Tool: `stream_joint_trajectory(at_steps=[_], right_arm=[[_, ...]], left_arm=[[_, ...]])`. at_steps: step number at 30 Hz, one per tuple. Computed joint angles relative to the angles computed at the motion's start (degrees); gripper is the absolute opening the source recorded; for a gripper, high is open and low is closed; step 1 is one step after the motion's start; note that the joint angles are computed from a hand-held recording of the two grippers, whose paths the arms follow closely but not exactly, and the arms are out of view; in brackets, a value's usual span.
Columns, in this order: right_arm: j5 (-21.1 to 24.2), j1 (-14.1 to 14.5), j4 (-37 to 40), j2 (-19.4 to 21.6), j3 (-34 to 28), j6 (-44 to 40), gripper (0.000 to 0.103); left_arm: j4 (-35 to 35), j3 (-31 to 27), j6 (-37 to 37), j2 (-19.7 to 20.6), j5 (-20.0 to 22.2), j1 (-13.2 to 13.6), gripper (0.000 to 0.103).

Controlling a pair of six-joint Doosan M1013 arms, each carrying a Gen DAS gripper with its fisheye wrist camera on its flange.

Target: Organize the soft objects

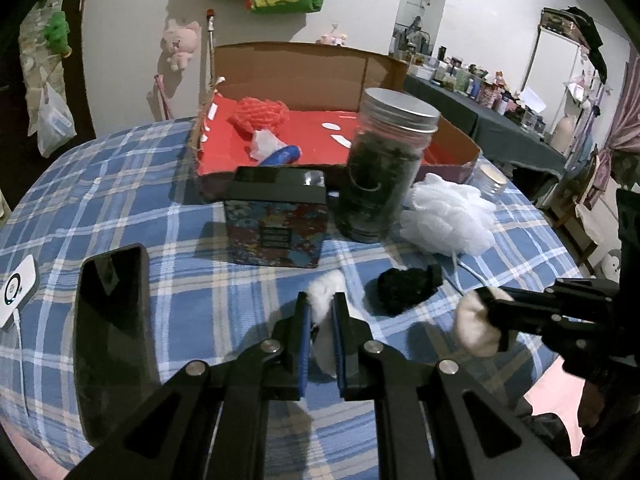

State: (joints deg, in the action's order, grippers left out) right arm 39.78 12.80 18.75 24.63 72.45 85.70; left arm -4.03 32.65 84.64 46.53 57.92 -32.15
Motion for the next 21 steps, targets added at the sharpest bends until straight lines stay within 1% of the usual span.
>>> stream_joint_trajectory(at_steps=[21], right_arm=[[-0.85, -2.19, -6.43, -1.39, 2.07, 8.5, 0.011]], left_arm=[[4.5, -0.95, -4.84, 0.36, -0.29, 1.53, 0.01]])
